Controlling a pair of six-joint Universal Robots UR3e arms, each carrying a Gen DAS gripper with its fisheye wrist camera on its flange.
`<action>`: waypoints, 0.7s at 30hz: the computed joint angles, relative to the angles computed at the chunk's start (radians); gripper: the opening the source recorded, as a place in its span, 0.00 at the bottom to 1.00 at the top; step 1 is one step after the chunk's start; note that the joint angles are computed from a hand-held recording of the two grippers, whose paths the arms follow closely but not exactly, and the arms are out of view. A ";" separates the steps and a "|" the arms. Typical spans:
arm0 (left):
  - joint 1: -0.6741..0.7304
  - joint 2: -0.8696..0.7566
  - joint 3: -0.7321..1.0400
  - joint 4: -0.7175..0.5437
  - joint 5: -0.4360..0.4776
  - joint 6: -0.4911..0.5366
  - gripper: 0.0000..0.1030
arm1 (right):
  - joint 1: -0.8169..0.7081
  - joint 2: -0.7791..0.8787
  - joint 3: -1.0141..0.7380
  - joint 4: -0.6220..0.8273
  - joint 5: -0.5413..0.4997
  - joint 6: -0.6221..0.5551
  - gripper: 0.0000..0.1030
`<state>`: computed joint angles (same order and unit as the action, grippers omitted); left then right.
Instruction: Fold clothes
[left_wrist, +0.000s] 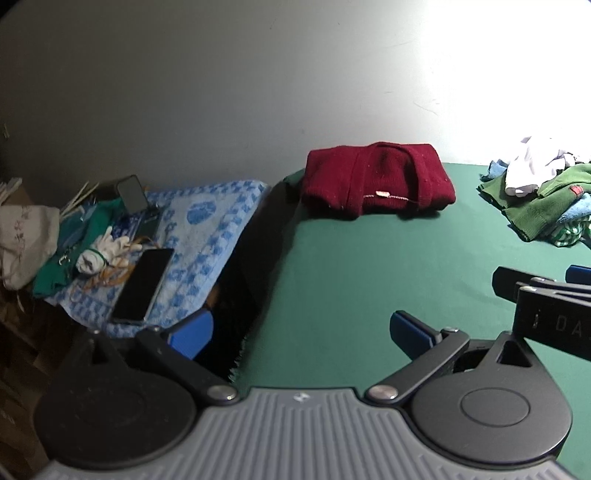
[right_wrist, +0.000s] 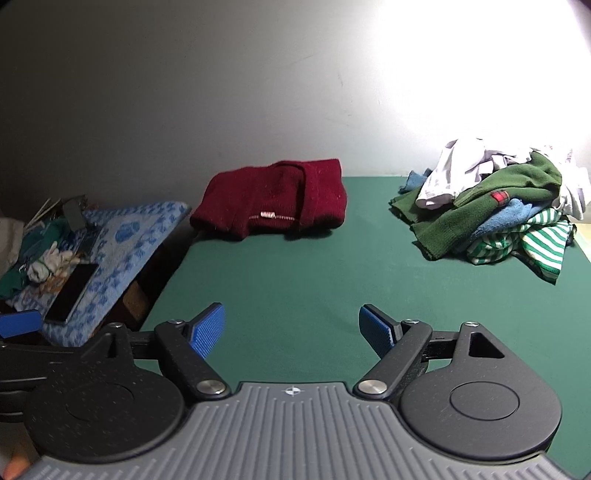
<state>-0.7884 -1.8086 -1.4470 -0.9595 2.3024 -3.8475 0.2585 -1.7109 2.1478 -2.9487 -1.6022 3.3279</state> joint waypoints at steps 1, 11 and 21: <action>0.007 0.008 -0.012 0.009 -0.009 0.011 0.99 | 0.020 0.014 -0.002 -0.018 -0.025 0.018 0.80; 0.079 0.060 -0.101 0.119 -0.098 0.083 0.99 | 0.127 0.120 -0.132 0.028 -0.144 0.064 0.80; 0.142 0.046 -0.102 0.143 -0.114 0.135 0.99 | 0.142 0.226 -0.240 0.059 -0.162 0.046 0.80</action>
